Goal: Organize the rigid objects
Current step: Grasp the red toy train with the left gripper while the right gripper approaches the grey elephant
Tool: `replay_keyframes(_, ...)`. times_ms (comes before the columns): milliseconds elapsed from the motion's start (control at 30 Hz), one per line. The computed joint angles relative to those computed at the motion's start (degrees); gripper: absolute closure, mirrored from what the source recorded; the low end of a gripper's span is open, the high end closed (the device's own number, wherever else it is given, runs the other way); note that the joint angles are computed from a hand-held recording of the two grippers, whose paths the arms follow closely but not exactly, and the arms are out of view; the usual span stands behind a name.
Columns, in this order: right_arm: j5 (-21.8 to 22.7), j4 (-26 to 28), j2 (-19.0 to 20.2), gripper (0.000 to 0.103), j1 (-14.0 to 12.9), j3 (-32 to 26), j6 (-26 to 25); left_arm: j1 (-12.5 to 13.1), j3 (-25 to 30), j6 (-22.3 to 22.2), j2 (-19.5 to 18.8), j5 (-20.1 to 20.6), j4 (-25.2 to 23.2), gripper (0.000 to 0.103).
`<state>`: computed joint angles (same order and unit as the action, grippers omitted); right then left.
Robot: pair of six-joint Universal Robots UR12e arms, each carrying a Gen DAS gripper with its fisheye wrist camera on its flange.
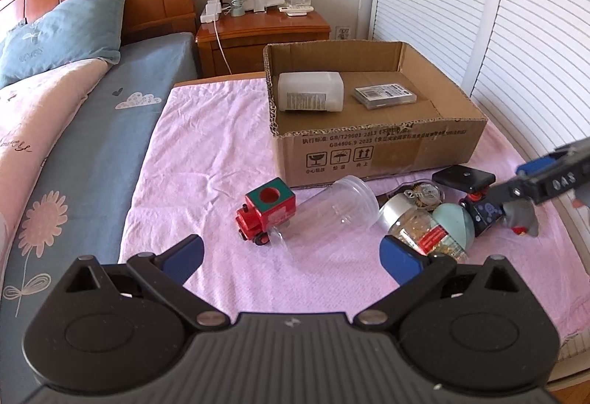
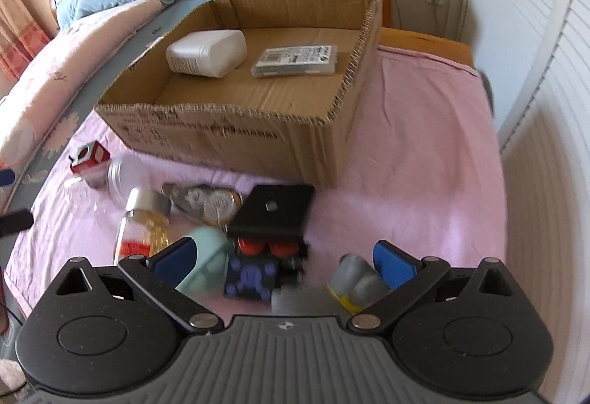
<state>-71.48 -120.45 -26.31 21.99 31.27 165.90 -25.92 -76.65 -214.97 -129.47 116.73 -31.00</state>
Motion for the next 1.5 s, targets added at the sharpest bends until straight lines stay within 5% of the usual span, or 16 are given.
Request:
replay_keyframes(300,-0.97,-3.30,-7.06,0.000,-0.30,13.65,4.57,0.43,-0.39,0.08,-0.13,-1.44,0.60,0.002)
replay_keyframes(500,-7.94,-9.50,-8.43,0.000,1.19,18.83,9.52,0.89,-0.61,-0.80,-0.36,-2.38,0.90,0.002)
replay_keyframes(667,-16.19,-15.03,-8.23,0.000,3.02,20.51,6.54,1.55,-0.47,-3.24,-0.68,-1.94,0.13,0.002)
replay_keyframes(1000,-14.62,-20.32,-8.82,0.000,2.77,23.11,4.64,3.21,4.63,-6.04,-4.21,2.55,-2.68,0.002)
replay_keyframes(1167,-14.29,-21.24,-9.04,0.000,2.68,23.82,4.23,4.04,6.16,-6.82,-5.39,0.88,-5.22,0.002)
replay_keyframes(1500,-13.94,-21.84,-9.08,0.000,2.60,24.08,3.88,3.71,3.21,-8.62,-3.82,1.92,-7.53,0.002)
